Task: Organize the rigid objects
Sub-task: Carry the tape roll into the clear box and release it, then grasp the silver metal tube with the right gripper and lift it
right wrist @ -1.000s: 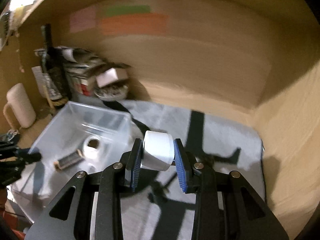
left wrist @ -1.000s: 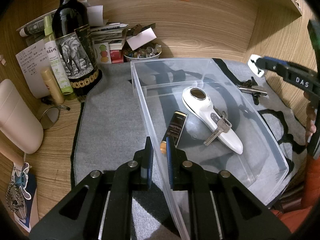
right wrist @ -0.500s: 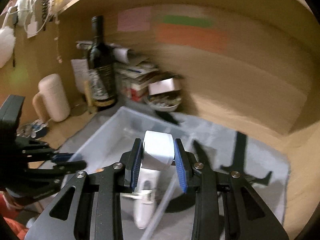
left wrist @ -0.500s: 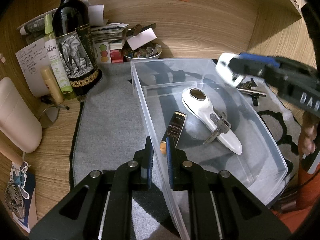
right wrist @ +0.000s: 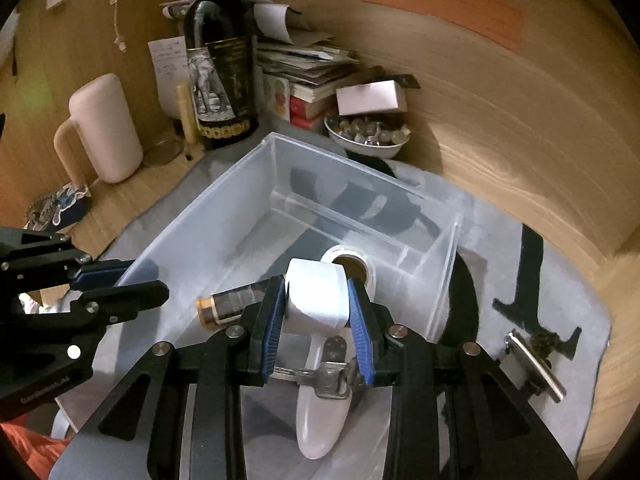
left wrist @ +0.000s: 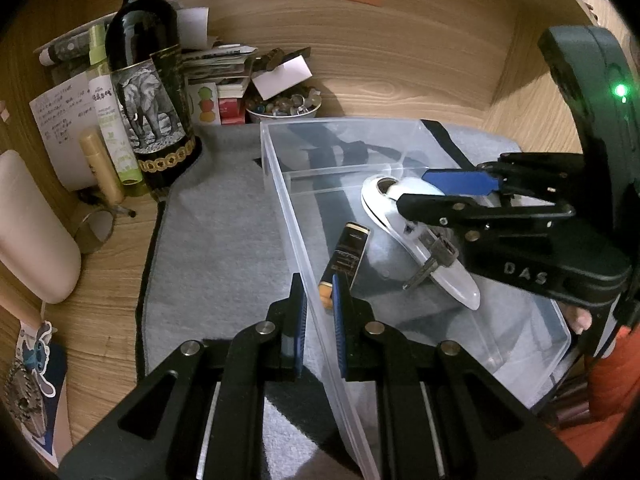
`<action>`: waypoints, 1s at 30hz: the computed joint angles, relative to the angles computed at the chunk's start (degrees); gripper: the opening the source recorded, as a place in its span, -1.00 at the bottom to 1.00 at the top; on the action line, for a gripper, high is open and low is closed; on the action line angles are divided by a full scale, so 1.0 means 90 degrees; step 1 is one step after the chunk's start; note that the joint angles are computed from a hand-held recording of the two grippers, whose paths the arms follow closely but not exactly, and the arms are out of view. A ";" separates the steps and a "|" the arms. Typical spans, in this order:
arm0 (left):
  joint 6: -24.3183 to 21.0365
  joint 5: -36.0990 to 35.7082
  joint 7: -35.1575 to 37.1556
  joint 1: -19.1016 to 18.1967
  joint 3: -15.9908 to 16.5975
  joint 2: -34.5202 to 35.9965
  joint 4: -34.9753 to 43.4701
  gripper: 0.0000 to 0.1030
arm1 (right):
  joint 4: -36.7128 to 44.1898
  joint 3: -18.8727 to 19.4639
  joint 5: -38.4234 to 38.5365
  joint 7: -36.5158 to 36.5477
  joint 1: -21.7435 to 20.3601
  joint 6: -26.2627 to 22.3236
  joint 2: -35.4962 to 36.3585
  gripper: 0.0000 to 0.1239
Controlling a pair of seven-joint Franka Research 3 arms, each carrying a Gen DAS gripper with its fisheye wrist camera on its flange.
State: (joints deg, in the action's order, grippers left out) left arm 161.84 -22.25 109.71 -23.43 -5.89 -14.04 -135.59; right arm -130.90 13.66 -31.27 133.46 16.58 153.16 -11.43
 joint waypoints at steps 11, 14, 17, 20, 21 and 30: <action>0.0048 0.0122 -0.0081 0.0034 -0.0039 0.0021 -0.0011 -0.76 | -0.0274 0.0206 -0.0510 0.0433 -0.0230 -0.0009 -0.0465 -0.15; 0.0063 0.0206 -0.0149 0.0055 -0.0062 0.0017 -0.0022 -0.76 | -0.0458 0.0336 -0.0755 0.0700 -0.0407 -0.0063 -0.0771 0.08; 0.0046 0.0222 -0.0177 0.0042 -0.0046 0.0025 -0.0007 -0.76 | -0.0732 0.0446 -0.0861 0.0901 -0.0594 -0.0210 -0.1197 0.14; -0.0011 0.0253 -0.0217 0.0060 -0.0054 0.0027 0.0025 -0.76 | -0.0978 0.0539 -0.0831 0.0980 -0.0777 -0.0575 -0.1601 0.21; -0.0007 0.0288 -0.0239 0.0075 -0.0068 0.0026 0.0024 -0.76 | -0.1099 0.0542 -0.0780 0.1000 -0.0829 -0.0733 -0.1772 0.21; 0.0004 0.0435 -0.0363 0.0095 -0.0082 0.0009 0.0001 -0.76 | -0.1810 0.0345 -0.0104 0.0999 -0.1331 -0.1224 -0.2413 0.21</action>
State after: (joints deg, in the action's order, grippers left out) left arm 161.88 -18.33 106.44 -22.57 -6.63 -13.95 -135.58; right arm -147.19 16.77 -32.21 142.45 4.59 142.15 -33.14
